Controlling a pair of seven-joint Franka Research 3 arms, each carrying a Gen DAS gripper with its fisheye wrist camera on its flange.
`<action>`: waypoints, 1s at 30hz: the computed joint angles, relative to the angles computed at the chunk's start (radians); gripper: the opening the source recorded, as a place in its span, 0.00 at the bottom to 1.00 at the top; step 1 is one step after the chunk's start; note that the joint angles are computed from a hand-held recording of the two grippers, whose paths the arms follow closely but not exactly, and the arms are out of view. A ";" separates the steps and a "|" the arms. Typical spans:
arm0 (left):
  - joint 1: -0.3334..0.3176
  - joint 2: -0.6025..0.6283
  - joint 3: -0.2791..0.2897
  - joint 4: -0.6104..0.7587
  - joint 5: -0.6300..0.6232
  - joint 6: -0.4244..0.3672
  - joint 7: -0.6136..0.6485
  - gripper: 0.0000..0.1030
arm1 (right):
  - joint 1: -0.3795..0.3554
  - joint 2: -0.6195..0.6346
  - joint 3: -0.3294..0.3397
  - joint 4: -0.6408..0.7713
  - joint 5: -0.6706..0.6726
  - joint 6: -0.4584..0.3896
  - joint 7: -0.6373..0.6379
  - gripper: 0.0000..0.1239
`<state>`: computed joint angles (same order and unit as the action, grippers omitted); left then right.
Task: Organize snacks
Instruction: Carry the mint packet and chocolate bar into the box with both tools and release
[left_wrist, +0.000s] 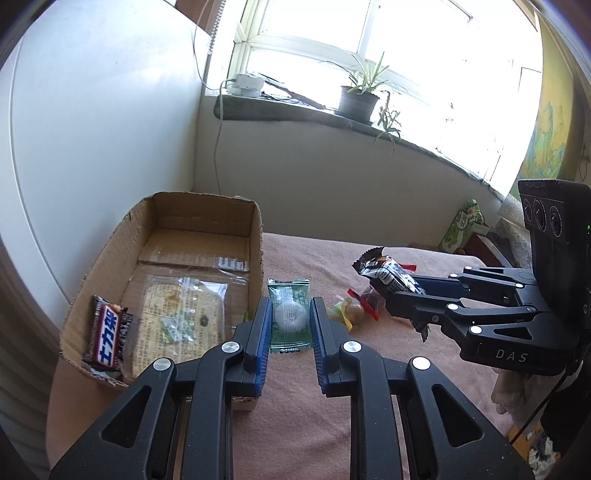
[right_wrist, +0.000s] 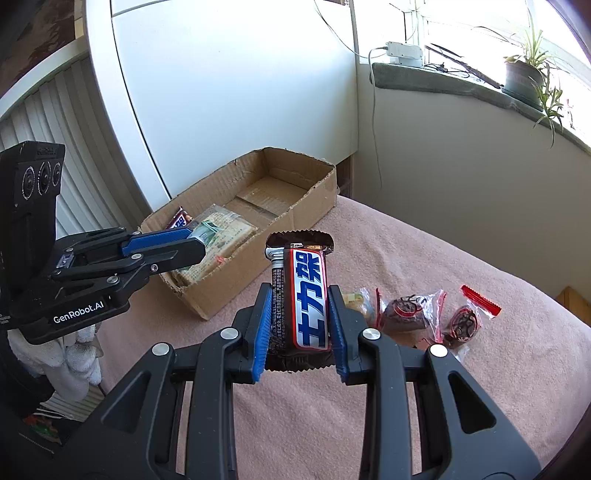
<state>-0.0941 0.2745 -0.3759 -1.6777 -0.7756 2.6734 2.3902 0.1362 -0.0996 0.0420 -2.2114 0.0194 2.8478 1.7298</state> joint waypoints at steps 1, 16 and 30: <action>0.001 0.003 0.002 0.005 0.000 0.002 -0.001 0.18 | 0.001 0.012 0.004 0.013 -0.007 0.001 0.007 0.24; 0.034 0.106 -0.003 0.127 0.104 0.025 -0.096 0.18 | 0.058 0.189 -0.026 0.222 -0.012 -0.017 0.010 0.24; 0.026 0.270 -0.005 0.327 0.357 0.002 -0.305 0.18 | 0.081 0.370 -0.059 0.425 0.039 -0.077 -0.046 0.24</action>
<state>-0.0682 0.5448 -0.3813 -1.3511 -0.4191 2.6756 2.0848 0.2169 0.2703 -0.0166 -1.7862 0.0583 2.7707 1.6836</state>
